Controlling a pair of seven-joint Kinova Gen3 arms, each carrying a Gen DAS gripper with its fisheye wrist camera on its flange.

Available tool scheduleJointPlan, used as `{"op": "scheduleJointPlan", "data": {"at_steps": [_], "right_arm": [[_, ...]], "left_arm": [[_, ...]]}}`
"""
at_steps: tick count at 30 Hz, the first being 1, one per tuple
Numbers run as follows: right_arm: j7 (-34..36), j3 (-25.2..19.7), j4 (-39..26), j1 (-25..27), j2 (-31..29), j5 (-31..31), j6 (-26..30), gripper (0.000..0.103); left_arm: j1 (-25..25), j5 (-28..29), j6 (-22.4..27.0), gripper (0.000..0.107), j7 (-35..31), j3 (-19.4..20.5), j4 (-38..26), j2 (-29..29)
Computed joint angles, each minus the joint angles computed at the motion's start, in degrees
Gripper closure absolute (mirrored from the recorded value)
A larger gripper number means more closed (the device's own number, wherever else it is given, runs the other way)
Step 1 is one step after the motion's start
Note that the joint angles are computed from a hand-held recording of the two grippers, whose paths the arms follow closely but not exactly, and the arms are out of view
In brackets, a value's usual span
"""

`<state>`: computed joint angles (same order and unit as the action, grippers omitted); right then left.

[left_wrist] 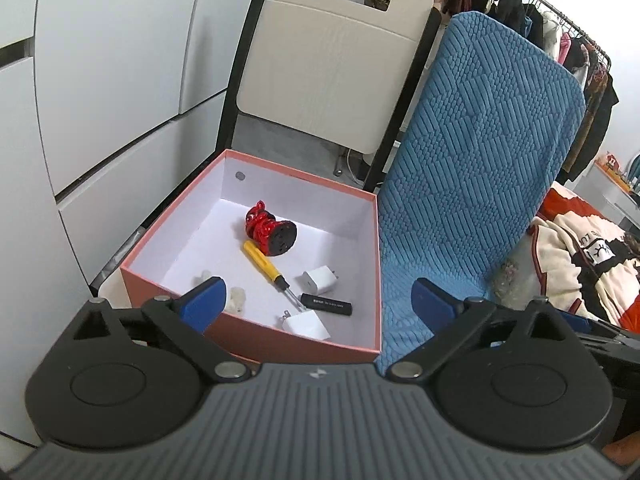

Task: Organize rigid objects

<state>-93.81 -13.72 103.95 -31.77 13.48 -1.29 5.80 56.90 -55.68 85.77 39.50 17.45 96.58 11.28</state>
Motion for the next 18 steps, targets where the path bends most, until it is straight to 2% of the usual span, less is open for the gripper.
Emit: {"op": "scheduleJointPlan", "data": {"at_steps": [6, 13, 18], "right_arm": [[-0.8, 1.7, 1.7, -1.6, -0.9, 0.7, -1.2, 0.005], [-2.8, 5.9, 2.5, -5.9, -1.6, 2.6, -1.9, 0.005], [-2.5, 2.4, 2.2, -2.5, -1.3, 1.8, -1.3, 0.005]], "left_arm": [[0.8, 0.7, 0.9, 0.007, 0.7, 0.2, -0.3, 0.3], [1.6, 0.8, 2.5, 0.007, 0.7, 0.2, -0.8, 0.6], [1.6, 1.1, 2.5, 0.007, 1.4, 0.2, -0.3, 0.4]]}}
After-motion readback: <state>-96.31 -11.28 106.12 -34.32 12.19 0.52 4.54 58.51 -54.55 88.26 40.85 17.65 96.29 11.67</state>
